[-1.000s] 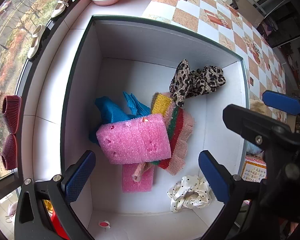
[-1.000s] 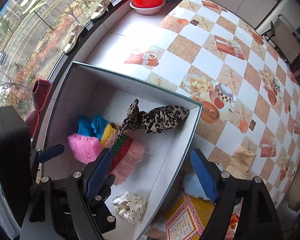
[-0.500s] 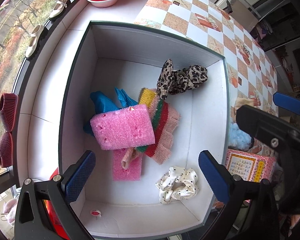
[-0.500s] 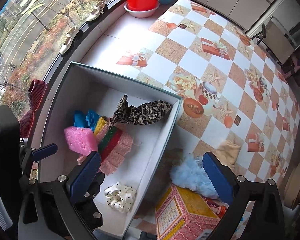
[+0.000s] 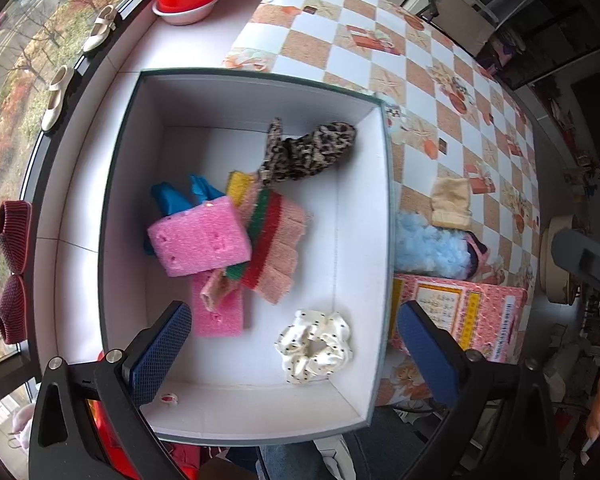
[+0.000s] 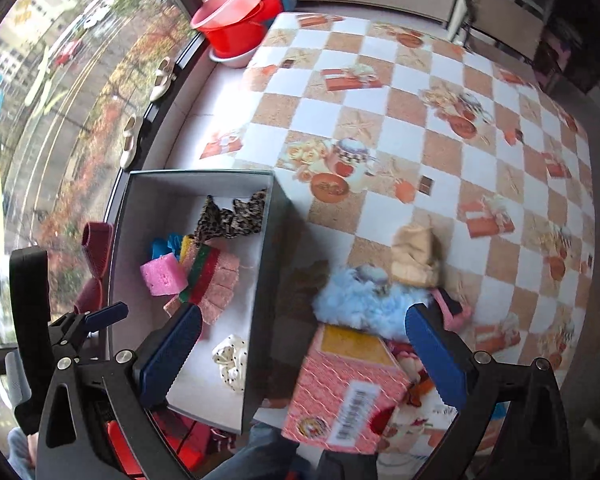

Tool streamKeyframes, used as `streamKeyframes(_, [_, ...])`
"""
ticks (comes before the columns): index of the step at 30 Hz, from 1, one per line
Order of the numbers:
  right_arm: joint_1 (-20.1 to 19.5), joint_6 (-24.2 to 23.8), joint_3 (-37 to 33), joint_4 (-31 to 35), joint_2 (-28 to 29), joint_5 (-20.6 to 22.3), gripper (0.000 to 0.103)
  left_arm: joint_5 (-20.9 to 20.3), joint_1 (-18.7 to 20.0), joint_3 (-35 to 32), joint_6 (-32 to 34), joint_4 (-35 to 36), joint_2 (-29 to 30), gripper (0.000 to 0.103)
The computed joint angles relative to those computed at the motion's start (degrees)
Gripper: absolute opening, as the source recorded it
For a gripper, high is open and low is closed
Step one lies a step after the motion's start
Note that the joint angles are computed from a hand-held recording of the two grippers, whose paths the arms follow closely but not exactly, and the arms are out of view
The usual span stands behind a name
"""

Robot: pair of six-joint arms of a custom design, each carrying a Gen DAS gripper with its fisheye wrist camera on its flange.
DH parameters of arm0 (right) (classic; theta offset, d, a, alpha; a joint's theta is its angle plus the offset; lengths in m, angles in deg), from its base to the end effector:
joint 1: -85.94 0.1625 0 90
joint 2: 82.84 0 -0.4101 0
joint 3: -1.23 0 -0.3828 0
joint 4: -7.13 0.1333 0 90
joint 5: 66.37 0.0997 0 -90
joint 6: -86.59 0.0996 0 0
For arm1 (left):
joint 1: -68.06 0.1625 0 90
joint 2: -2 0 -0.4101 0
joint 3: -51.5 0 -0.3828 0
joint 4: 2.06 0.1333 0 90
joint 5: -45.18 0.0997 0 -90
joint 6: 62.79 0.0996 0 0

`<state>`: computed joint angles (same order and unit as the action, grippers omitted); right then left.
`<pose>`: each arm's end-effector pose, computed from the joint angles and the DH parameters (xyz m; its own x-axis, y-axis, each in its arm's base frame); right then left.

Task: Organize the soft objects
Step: 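Move both tools back to the pile of soft items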

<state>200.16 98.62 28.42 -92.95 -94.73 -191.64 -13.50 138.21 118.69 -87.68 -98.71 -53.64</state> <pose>0.4229 -0.7554 0.0559 -0.7923 -0.1852 0.5814 -0.2489 0.9680 -0.0309 -0.0631 -0.7199 0.3311 -0.8576 -0.0934 -0.5058 -0.0249 0.9898 -0.1405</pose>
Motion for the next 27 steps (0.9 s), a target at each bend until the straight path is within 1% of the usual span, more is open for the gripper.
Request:
streamKeyframes(2, [-0.73, 2.08, 8.11, -4.08, -5.16, 0.61, 0.103, -0.44, -0.64, -0.66, 0.14, 0.75, 0.54, 0.103])
streamKeyframes(8, [-3.54, 8.23, 26.79, -13.64, -17.84, 1.25, 0.103, -0.38, -3.0, -4.76, 1.53, 4.03, 4.13, 0.103])
streamKeyframes(11, [-5.47, 11.91, 34.8, -17.44, -23.36, 0.86, 0.103, -1.2, -3.99, -7.51, 2.65, 5.67, 6.46, 0.103])
streamKeyframes(17, [-9.9, 19.44, 48.52, -21.73, -32.34, 1.22, 0.103, -3.46, -5.47, -15.28, 3.3, 10.39, 13.0, 0.103])
streamKeyframes(20, [-12.27, 22.53, 54.41, -23.46, -36.04, 2.85, 0.103, -4.12, -6.08, -20.7, 2.78, 13.53, 17.31, 0.103])
streamKeyframes(22, [-13.77, 24.19, 57.54, -24.65, -38.07, 4.0, 0.103, -4.73, -6.29, -25.59, 1.95, 16.39, 20.78, 0.103])
streamKeyframes(25, [-15.97, 26.72, 61.37, -26.88, -40.76, 5.8, 0.103, -5.53, -6.45, -34.27, 0.28, 21.18, 26.68, 0.103])
streamKeyframes(27, [-17.38, 27.95, 63.31, -28.36, -42.23, 6.78, 0.103, -5.79, -6.44, -41.4, -0.95, 25.04, 31.3, 0.103])
